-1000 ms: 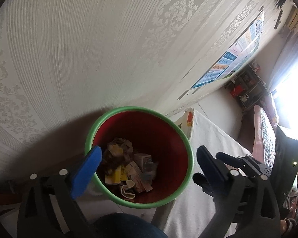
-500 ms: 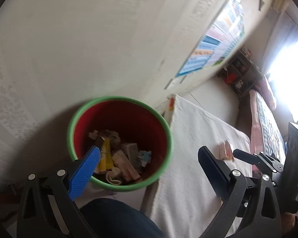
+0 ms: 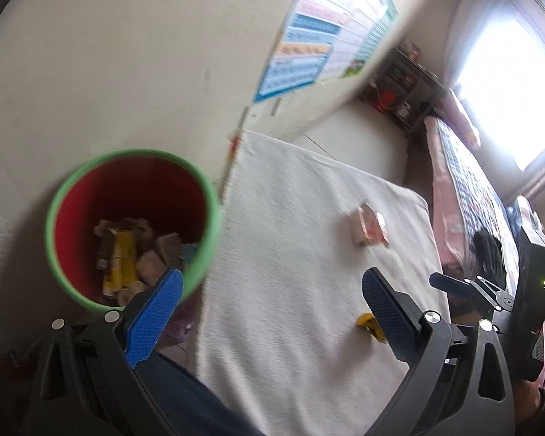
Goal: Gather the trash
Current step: 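Move both open tools back over the towel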
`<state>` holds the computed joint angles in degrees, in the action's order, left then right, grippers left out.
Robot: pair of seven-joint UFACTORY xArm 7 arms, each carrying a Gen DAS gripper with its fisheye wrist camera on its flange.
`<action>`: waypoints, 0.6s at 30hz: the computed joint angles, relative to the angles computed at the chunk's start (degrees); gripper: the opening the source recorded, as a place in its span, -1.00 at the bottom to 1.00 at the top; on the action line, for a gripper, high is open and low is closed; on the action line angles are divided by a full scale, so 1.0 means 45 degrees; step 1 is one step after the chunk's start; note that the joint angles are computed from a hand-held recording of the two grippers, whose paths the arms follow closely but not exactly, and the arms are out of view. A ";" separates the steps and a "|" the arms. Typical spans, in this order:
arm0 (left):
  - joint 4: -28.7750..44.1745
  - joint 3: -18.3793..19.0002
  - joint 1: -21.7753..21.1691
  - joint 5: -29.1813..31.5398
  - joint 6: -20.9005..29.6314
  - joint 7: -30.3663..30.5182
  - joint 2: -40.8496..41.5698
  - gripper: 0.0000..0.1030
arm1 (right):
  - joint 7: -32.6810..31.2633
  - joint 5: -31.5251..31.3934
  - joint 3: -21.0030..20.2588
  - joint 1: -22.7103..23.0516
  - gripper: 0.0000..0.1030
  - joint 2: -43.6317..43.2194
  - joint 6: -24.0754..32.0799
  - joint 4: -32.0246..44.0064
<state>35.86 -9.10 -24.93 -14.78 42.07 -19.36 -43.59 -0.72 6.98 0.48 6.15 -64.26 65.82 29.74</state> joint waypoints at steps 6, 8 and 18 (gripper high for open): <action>0.0513 -0.0579 -0.0526 -0.0056 -0.0315 -0.0163 0.0848 0.84 | -0.0253 -0.0647 -0.0839 -0.0979 0.73 -0.1426 0.1056 -0.0734; 0.0689 -0.0715 -0.0695 -0.0055 -0.0389 -0.0233 0.1124 0.84 | -0.0431 -0.0801 -0.1083 -0.1292 0.73 -0.1729 0.1331 -0.0936; 0.0968 -0.1090 -0.1325 0.0153 -0.0272 -0.0408 0.1823 0.84 | -0.0954 -0.0932 -0.1514 -0.2293 0.73 -0.2692 0.2068 -0.2253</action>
<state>40.22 -14.00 -30.89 -14.09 40.85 -21.19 -35.39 -5.01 2.79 -6.34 -4.17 -76.38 75.13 19.60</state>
